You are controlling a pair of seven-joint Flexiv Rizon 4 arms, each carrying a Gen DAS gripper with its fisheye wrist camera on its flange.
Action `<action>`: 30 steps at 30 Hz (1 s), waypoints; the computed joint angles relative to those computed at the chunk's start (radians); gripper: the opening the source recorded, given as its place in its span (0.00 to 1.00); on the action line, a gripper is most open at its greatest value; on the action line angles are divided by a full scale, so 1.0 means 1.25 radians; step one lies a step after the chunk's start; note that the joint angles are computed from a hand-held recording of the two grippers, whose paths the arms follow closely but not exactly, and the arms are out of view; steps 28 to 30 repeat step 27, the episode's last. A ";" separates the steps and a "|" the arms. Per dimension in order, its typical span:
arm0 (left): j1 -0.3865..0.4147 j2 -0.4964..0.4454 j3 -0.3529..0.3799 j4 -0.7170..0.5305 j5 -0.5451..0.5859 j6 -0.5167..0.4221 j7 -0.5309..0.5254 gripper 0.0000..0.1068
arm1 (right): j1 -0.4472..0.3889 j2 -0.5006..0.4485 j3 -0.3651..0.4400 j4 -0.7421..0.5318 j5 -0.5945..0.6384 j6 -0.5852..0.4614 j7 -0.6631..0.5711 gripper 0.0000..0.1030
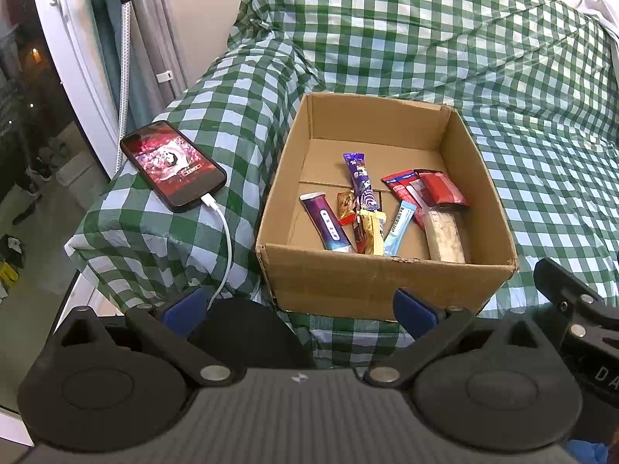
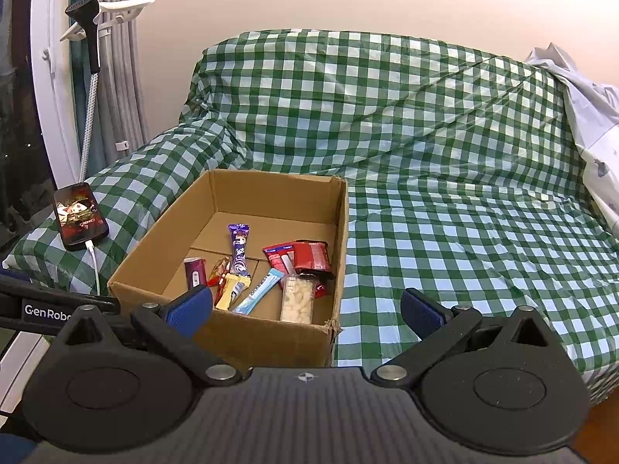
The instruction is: Organize snacks
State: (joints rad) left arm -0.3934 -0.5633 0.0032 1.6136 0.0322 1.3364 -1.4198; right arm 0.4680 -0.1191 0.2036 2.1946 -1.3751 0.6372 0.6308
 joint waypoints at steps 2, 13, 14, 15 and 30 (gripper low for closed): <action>-0.003 -0.001 0.003 -0.001 0.002 0.001 -0.004 0.96 | -0.001 0.000 -0.001 0.000 -0.003 0.004 -0.001 0.99; -0.003 -0.002 0.003 -0.003 0.006 -0.001 -0.007 0.96 | -0.007 -0.002 -0.003 0.001 -0.009 0.020 -0.006 0.99; -0.002 -0.002 0.003 -0.003 0.006 -0.001 -0.007 0.96 | -0.007 -0.003 -0.004 0.001 -0.010 0.022 -0.006 0.99; -0.002 -0.002 0.003 -0.003 0.006 -0.002 -0.007 0.96 | -0.008 -0.003 -0.004 0.001 -0.012 0.025 -0.006 0.99; -0.012 -0.009 0.013 -0.010 0.013 0.002 -0.018 0.96 | -0.022 0.002 -0.010 0.011 -0.040 0.060 -0.006 0.99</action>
